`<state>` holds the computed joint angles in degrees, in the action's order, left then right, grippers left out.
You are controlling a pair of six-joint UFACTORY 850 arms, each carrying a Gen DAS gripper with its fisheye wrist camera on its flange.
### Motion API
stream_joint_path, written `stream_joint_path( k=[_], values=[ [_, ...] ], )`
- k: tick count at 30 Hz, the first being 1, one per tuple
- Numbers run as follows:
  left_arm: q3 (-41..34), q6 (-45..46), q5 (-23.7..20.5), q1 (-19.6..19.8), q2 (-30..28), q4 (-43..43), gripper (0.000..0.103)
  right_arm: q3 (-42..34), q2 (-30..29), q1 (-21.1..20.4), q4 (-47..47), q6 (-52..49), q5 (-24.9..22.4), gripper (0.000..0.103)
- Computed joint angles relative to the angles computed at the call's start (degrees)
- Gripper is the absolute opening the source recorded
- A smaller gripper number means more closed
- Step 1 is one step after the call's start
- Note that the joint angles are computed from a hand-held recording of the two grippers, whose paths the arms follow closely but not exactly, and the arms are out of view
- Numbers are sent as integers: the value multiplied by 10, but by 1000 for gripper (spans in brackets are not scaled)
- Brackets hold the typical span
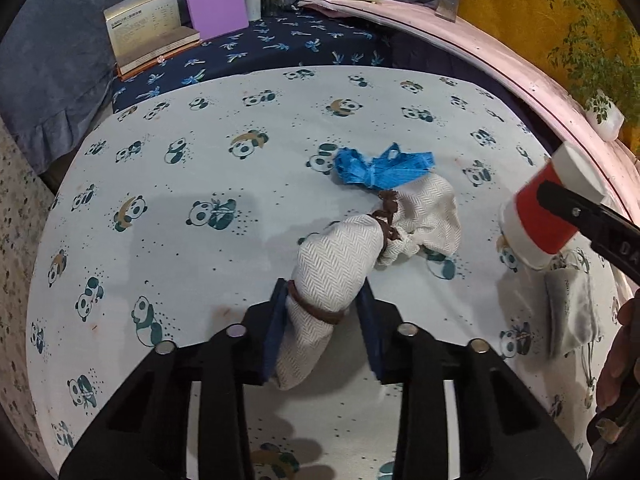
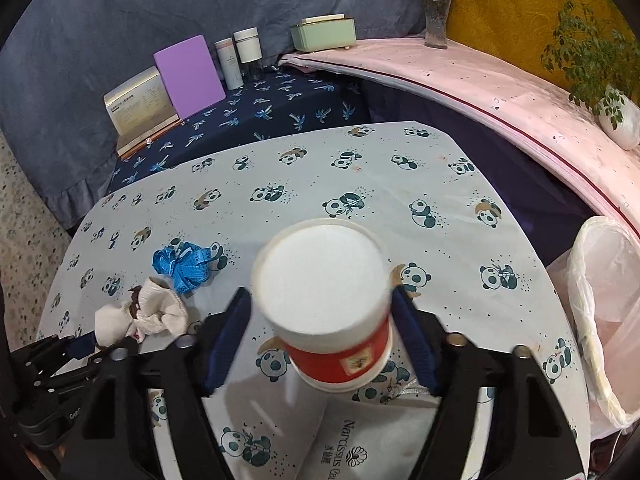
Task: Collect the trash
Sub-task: 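Carry the cloth bundle in the left tool and the cup in the right tool over the bin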
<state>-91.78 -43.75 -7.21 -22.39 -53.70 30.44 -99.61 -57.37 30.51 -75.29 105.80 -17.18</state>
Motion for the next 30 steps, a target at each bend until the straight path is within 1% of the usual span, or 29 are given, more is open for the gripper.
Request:
stream_joint_path(
  k=[1,3,6,8,9,11,19,25,30],
  values=[
    [3,13,3,-2,3,-17,27,4,2,0,-11,13,2,57],
    [6,29,9,-7,8,-37,25,21,13,0,-66,74,2,56],
    [16,-30,17,-18,19,19,24,47,32,0,-130,144,1,56],
    [22,-109,23,-27,28,94,24,70,49,0,-179,198,-4,56],
    [23,-127,23,-31,30,110,24,82,58,0,-201,222,-9,56],
    [22,-119,25,-39,35,96,24,108,78,0,-245,270,-20,56],
    [18,-255,20,-80,54,229,24,218,164,-7,-363,409,-62,56],
    [2,-276,13,-113,59,252,24,301,226,-16,-415,482,-101,56],
    [-20,-230,6,-141,55,214,24,366,273,-26,-438,530,-131,57]
  ],
)
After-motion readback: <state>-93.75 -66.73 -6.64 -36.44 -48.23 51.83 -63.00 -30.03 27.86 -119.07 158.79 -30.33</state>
